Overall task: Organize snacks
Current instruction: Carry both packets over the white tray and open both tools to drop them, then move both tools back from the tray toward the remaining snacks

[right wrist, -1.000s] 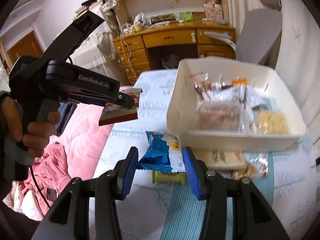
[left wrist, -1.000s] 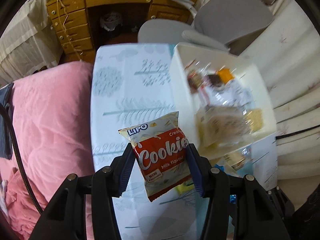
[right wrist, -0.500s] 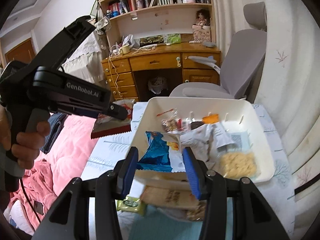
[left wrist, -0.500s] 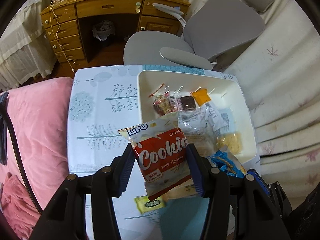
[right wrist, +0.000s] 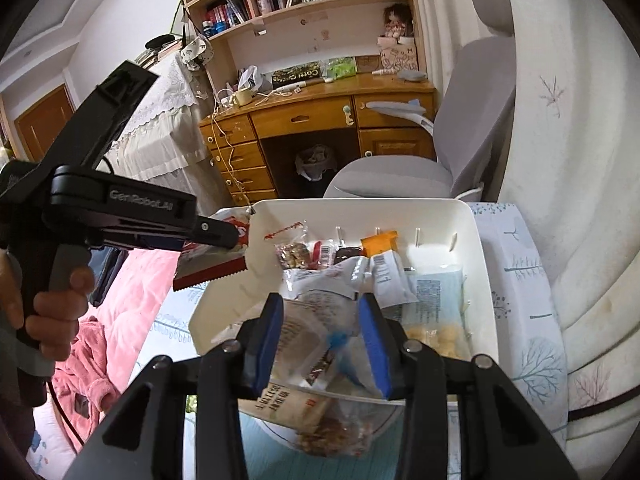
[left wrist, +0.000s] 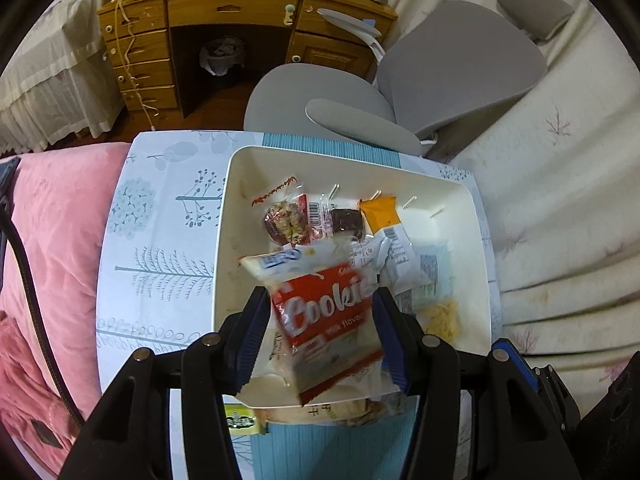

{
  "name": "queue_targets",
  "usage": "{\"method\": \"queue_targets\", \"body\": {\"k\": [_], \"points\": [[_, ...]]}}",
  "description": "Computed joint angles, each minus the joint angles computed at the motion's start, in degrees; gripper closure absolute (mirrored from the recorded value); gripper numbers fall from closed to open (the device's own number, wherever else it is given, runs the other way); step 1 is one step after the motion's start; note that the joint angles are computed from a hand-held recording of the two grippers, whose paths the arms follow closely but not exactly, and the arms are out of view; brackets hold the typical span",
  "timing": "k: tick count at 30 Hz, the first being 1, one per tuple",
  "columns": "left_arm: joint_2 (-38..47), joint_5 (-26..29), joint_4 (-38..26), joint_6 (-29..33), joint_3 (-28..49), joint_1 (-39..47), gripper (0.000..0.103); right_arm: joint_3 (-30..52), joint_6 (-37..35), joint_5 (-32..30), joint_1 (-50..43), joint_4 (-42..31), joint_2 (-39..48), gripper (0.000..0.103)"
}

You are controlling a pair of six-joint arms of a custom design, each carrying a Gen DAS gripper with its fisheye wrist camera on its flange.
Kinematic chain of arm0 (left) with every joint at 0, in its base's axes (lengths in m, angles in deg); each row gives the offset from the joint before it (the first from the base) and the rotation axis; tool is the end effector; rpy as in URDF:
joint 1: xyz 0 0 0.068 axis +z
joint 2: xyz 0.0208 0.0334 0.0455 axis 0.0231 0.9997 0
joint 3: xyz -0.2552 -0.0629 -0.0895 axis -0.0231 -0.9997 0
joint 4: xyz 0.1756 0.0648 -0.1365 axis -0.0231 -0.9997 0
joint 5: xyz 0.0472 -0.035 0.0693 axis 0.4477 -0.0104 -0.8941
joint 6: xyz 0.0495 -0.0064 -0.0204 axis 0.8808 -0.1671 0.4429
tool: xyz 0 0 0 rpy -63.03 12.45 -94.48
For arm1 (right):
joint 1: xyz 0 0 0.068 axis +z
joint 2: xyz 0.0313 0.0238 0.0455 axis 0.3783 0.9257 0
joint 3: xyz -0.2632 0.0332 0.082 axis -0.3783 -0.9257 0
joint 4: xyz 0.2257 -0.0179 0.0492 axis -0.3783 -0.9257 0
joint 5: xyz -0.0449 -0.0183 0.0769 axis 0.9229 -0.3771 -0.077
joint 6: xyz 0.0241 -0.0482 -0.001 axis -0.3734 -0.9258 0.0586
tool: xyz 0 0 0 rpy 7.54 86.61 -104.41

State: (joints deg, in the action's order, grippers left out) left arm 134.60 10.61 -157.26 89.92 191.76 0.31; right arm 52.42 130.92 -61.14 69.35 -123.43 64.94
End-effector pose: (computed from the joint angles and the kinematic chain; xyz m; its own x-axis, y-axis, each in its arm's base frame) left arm 0.3738 -0.0182 0.3260 -0.9268 0.1746 -0.3324 0.2682 0.9274 -0.2609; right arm 0.1981 0.1908 0.2998 -0.7056 0.1910 -0.6823 0.0446 0.9731 0.2262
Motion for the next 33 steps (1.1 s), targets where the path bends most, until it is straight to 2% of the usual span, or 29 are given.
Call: {"method": "queue_targets", "body": {"k": [4,7,16,21,29,33], "points": [[-1.9,-1.2,1.9,-3.0,-2.7,-0.9,0.034,-3.8,-2.2,-4.1,-3.2,1.5,-3.4,0.063],[-4.3,-1.3,3.2,-4.6,-5.6,-0.8,0.029,-6.1,-2.3,-6.6,-4.4,1.9,-5.8,0.063],[-15.2,-1.4,6.9,-6.0,-19.9,3.5,0.028,-11.6,0.0,-13.4,-5.4,2.8,-11.0,0.063],[-22.3,-0.2,8.2,-4.6,-28.8,8.2,0.026,-12.3,1.7,-13.3,-2.5,0.5,-12.1,0.063],[-30.1,0.2,8.6,0.1,-40.3,15.7,0.025,-14.8,5.5,-13.1,3.5,-1.0,-13.5,0.052],[-32.6,0.7,9.7,3.1,-45.3,19.7,0.025,-15.1,7.3,-12.5,7.3,-1.5,-11.8,0.051]]}}
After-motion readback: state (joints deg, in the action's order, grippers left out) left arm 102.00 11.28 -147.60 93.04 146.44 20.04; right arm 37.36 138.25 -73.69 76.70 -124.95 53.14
